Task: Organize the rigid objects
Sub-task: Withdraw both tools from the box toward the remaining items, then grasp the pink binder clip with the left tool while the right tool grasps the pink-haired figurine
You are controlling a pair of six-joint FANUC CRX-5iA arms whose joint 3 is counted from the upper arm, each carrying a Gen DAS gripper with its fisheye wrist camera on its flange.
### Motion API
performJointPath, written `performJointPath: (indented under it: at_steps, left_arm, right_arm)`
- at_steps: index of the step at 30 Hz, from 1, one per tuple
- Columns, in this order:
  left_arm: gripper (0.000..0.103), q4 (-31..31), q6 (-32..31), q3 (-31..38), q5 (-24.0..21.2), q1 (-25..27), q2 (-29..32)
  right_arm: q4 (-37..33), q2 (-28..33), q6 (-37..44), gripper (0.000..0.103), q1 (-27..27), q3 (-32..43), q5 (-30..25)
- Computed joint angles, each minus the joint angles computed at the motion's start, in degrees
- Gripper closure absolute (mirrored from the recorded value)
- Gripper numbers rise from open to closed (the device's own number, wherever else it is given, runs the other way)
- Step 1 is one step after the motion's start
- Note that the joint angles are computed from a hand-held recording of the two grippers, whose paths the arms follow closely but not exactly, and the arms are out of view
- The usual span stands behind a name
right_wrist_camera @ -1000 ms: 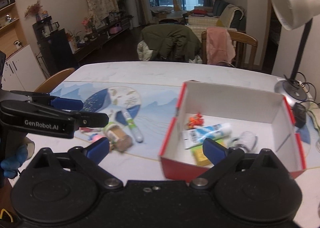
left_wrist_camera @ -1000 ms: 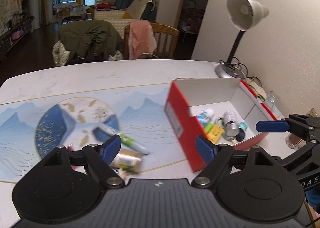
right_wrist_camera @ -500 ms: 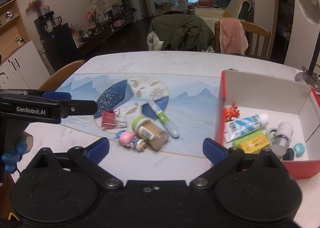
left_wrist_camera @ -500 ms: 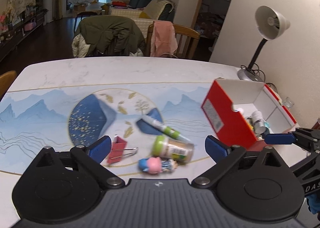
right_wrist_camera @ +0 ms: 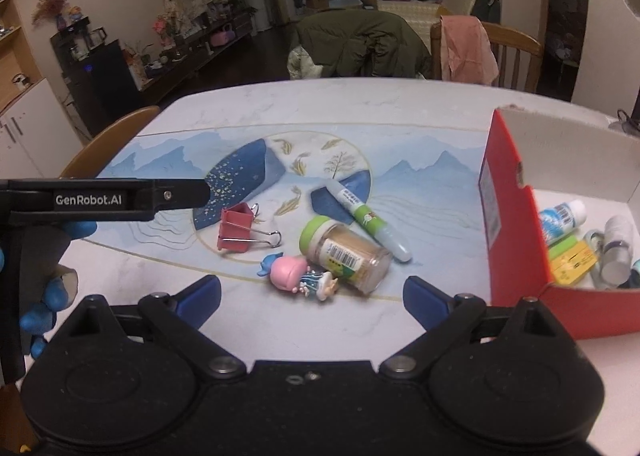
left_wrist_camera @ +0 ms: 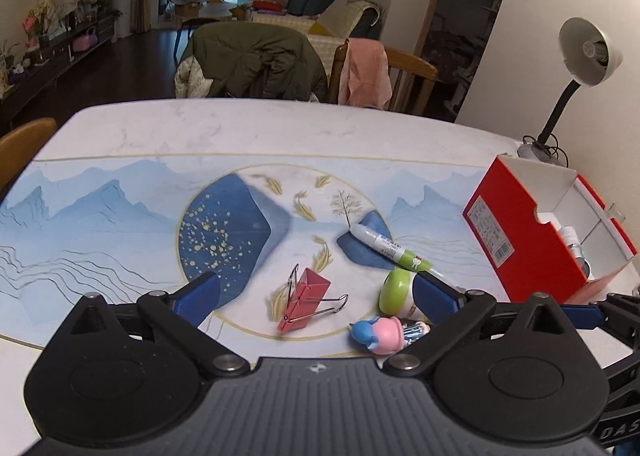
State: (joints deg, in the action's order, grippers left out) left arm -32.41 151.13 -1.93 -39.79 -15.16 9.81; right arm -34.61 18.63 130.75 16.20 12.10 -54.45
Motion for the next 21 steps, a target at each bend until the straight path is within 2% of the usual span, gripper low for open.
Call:
performJointPath:
  at_steps: [3,10,21]
  left_arm:
    - [0.000,-0.4,0.1,-0.2,1.0,0.2,0.8]
    - [0.000,1.4,-4.3,1.1,1.4,1.3,4.6]
    - [0.000,3.7,-10.1,2.2,2.7,3.8,8.9]
  right_arm:
    - [1.9,0.3,-2.2,0.008,1.9,-1.1,2.3]
    - [6.5,2.1,-5.3,0.011,5.5,-3.1,6.7]
    - [10.7,5.7,-11.2,0.015,8.1,-2.1,8.7]
